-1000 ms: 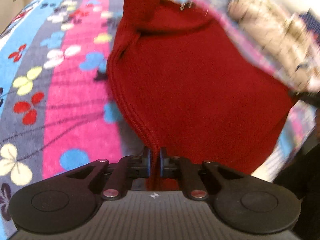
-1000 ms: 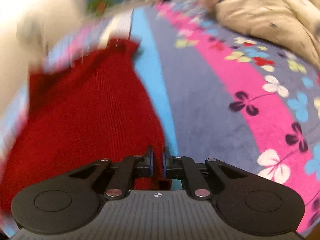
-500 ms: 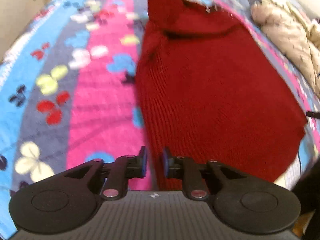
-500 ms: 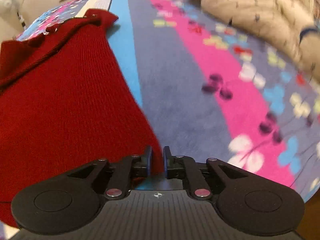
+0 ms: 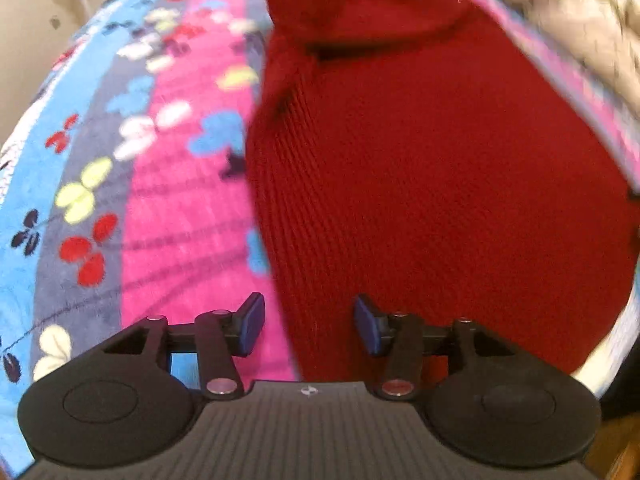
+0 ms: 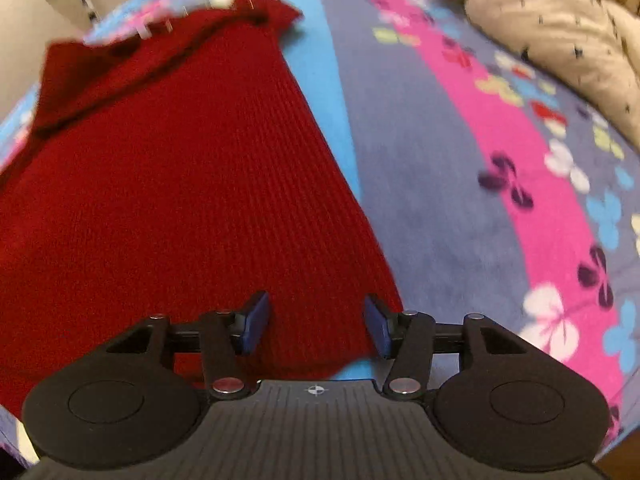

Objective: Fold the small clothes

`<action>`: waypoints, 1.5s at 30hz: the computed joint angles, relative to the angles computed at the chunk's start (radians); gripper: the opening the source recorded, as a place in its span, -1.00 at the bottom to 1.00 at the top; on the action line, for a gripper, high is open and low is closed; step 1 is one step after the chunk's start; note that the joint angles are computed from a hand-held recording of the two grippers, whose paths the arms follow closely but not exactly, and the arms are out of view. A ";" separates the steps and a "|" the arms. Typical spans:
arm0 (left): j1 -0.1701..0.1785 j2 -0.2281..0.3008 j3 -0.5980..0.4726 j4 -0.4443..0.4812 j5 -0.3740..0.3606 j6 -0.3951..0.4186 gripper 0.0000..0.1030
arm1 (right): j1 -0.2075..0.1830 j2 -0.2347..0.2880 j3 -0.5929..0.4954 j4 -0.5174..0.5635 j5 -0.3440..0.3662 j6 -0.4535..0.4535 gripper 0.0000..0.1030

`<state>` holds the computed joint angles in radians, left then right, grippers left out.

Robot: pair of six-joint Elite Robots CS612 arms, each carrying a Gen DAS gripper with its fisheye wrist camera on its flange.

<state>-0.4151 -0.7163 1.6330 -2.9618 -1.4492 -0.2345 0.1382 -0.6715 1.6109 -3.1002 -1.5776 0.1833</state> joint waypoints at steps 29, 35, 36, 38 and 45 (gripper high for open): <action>-0.101 0.053 -0.012 -0.321 0.673 -0.026 0.66 | 0.046 0.102 -0.203 -0.228 -0.037 -0.011 0.11; -0.133 0.086 -0.088 -0.298 0.744 0.023 0.66 | 0.052 0.134 -0.295 -0.114 -0.079 0.031 0.08; -0.139 0.095 -0.111 -0.284 0.753 0.032 0.66 | 0.049 0.136 -0.305 -0.104 -0.071 0.046 0.07; -0.148 0.114 -0.161 -0.255 0.761 0.044 0.66 | 0.045 0.143 -0.325 -0.096 -0.063 0.056 0.00; -0.167 0.198 -0.384 -0.038 0.760 -0.039 0.66 | 0.020 0.155 -0.367 -0.075 -0.028 0.107 -0.35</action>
<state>-0.5816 -0.5182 1.2488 -2.9996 -0.6892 -0.2732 0.1582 -0.5165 1.2440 -3.1749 -1.6054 0.2900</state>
